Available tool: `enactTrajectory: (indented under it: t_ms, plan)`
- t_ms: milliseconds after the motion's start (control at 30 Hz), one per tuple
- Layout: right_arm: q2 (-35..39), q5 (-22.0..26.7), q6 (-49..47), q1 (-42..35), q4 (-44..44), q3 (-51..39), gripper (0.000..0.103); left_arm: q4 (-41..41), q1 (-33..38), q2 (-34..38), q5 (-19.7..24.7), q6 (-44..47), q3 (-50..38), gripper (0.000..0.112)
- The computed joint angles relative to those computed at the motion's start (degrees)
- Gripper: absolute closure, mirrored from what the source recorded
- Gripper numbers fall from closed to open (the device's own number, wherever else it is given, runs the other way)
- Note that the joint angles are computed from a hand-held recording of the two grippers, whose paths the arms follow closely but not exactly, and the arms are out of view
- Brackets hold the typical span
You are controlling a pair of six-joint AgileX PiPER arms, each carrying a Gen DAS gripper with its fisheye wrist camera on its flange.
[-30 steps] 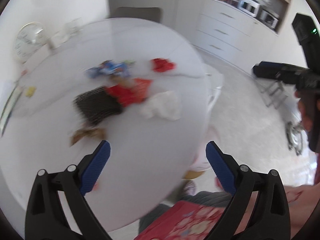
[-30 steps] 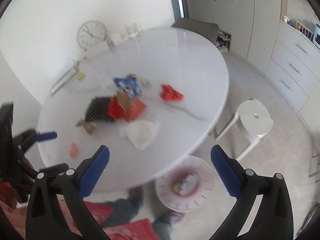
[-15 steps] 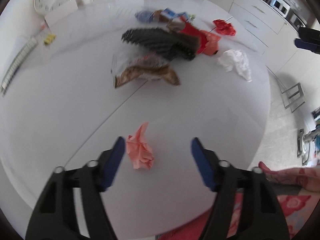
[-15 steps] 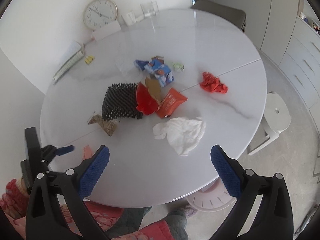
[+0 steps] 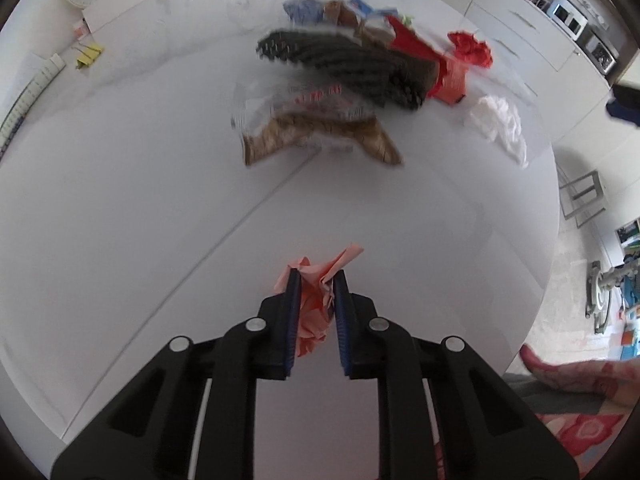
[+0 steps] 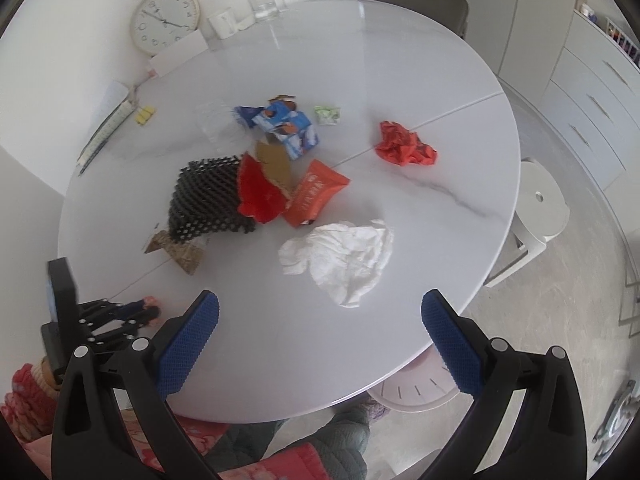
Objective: Collect trash
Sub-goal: 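Grasp the white tissue with the right gripper, then carry pink paper and white tissue to the bin and release both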
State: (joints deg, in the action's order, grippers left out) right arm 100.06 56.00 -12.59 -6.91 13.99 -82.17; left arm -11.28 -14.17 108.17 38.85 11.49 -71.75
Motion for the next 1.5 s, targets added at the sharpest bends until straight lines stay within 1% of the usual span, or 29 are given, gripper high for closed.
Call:
enactTrajectory:
  t_ms: [100, 200, 267, 333, 400, 433, 467, 533, 567, 600, 667, 700, 733, 767, 800, 833, 967, 1133, 1200, 1233, 1300, 1367, 1500]
  plan:
    - [2.1, -3.0, 0.9, 0.0, -1.6, 1.0, 0.003, -0.5, -0.8, -0.7, 2.0, -1.1, -3.2, 0.096]
    - [6.6, -5.5, 2.6, 0.9, -3.1, 0.7, 0.003, -1.3, -2.3, -1.2, 3.4, -1.2, -6.8, 0.096]
    - [9.6, -7.5, 4.5, 1.8, -4.9, 0.1, 0.003, -3.3, -3.0, -0.9, 4.6, 0.0, -9.7, 0.096]
    - [12.4, -9.8, 7.5, 2.5, -7.3, -0.8, 0.003, -5.9, -3.0, 0.3, 7.0, 1.8, -13.2, 0.096]
    - [15.4, -10.9, 9.5, 2.3, -7.7, -2.7, 0.006, -5.7, -3.5, 1.2, 8.4, 2.5, -15.8, 0.096]
    - [16.5, -10.9, 9.8, 2.0, -7.3, -3.7, 0.014, -5.4, -3.7, 1.3, 8.6, 2.5, -16.3, 0.096]
    - [17.8, -10.6, 9.5, 1.3, -6.1, -5.0, 0.019, -5.2, -4.0, 1.6, 9.0, 3.0, -17.1, 0.096]
    - [19.8, -9.9, 10.6, 0.8, -6.5, -7.1, 0.024, -5.5, -4.3, 2.5, 10.2, 3.6, -19.1, 0.096]
    - [20.6, -9.6, 11.4, 0.9, -7.4, -8.0, 0.029, -5.6, -4.4, 2.8, 10.6, 4.2, -19.7, 0.096]
    - [21.4, -9.4, 11.5, 0.8, -7.7, -8.7, 0.031, -5.5, -4.5, 2.8, 10.7, 4.6, -20.0, 0.096]
    - [22.8, -8.5, 11.7, 1.0, -8.2, -10.1, 0.041, -5.5, -4.7, 3.5, 11.9, 5.7, -21.3, 0.096]
    - [22.9, -9.0, 12.0, 1.2, -9.0, -10.1, 0.044, -5.4, -4.8, 4.0, 12.3, 5.8, -22.1, 0.096]
    - [23.0, -9.3, 12.2, 1.5, -9.7, -10.1, 0.053, -5.5, -4.8, 4.4, 12.6, 6.3, -22.7, 0.096]
    - [23.1, -9.4, 12.6, 2.0, -11.1, -10.2, 0.067, -5.4, -4.9, 4.6, 12.7, 6.4, -22.9, 0.096]
    - [22.7, -9.5, 12.6, 2.1, -11.9, -9.9, 0.078, -5.2, -5.0, 5.0, 12.8, 6.4, -23.3, 0.096]
    - [22.6, -9.3, 12.1, 2.2, -11.7, -9.9, 0.093, -5.2, -5.1, 5.4, 13.2, 6.6, -24.0, 0.096]
    - [19.1, -10.3, 9.9, 1.2, -9.9, -6.6, 0.097, -4.6, -6.2, 6.2, 14.1, 6.6, -25.9, 0.096]
    - [9.9, -10.9, 5.4, -3.3, -7.9, 1.4, 0.097, -5.3, -11.0, 7.5, 15.7, 7.1, -29.8, 0.096]
    - [4.9, -10.6, 3.1, -6.8, -7.5, 5.6, 0.097, -6.1, -13.4, 8.3, 16.4, 7.3, -31.6, 0.096]
    - [4.0, -10.3, 2.2, -8.1, -7.4, 6.2, 0.097, -6.4, -15.4, 8.9, 16.7, 7.1, -32.8, 0.096]
    - [-0.7, -9.8, -1.1, -12.7, -6.8, 10.2, 0.097, -7.5, -18.4, 10.7, 18.0, 7.0, -35.9, 0.096]
    - [-2.4, -8.9, -5.2, -17.8, -5.2, 11.6, 0.097, -7.2, -21.5, 12.9, 19.1, 5.5, -39.3, 0.096]
    - [-5.3, -8.4, -11.8, -25.3, -3.3, 14.6, 0.097, -5.8, -27.1, 19.2, 23.3, 1.3, -49.3, 0.096]
